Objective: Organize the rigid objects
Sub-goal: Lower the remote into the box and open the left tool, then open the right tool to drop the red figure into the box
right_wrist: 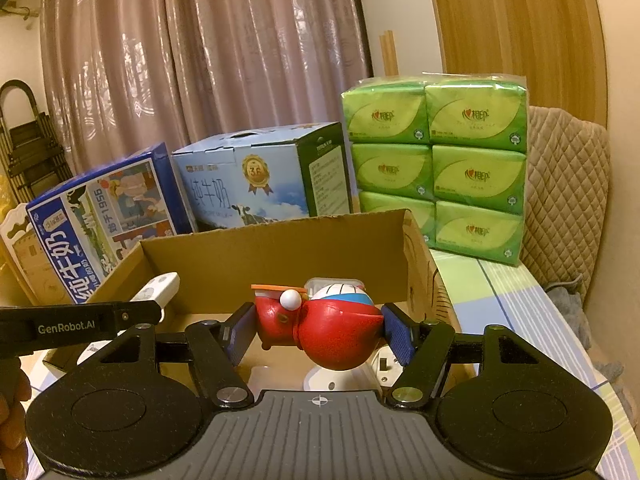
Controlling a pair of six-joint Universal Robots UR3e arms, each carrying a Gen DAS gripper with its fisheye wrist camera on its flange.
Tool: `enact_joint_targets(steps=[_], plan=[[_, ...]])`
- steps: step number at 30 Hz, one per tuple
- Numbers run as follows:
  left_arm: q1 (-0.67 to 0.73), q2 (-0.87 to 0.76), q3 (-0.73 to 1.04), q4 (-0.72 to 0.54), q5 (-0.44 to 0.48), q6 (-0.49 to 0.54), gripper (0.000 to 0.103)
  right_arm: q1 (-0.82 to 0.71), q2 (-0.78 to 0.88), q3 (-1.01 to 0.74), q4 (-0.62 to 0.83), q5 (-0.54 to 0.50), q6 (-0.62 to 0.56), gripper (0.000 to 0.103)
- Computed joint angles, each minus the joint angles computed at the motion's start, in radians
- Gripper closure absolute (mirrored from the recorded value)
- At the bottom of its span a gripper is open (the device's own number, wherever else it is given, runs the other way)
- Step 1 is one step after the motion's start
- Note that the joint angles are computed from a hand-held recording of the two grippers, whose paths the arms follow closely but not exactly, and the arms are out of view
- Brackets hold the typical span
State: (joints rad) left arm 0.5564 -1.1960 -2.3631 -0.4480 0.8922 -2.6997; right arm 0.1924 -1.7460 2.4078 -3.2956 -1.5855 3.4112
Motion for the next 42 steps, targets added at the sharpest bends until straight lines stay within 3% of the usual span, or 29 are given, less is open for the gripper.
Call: enact_joint_targets(steps=[23, 26, 42], plan=[[-0.045, -0.055, -0.008, 0.062, 0.034, -0.015, 0.067, 0.002, 0.011, -0.003, 0.001, 0.000, 0.005, 0.039], [-0.050, -0.052, -0.007, 0.066, 0.039, -0.013, 0.057, -0.002, 0.009, 0.000, 0.001, 0.004, 0.003, 0.039], [-0.067, -0.057, -0.006, 0.080, 0.069, -0.004, 0.057, -0.008, 0.006, 0.003, 0.001, 0.010, 0.004, 0.039]])
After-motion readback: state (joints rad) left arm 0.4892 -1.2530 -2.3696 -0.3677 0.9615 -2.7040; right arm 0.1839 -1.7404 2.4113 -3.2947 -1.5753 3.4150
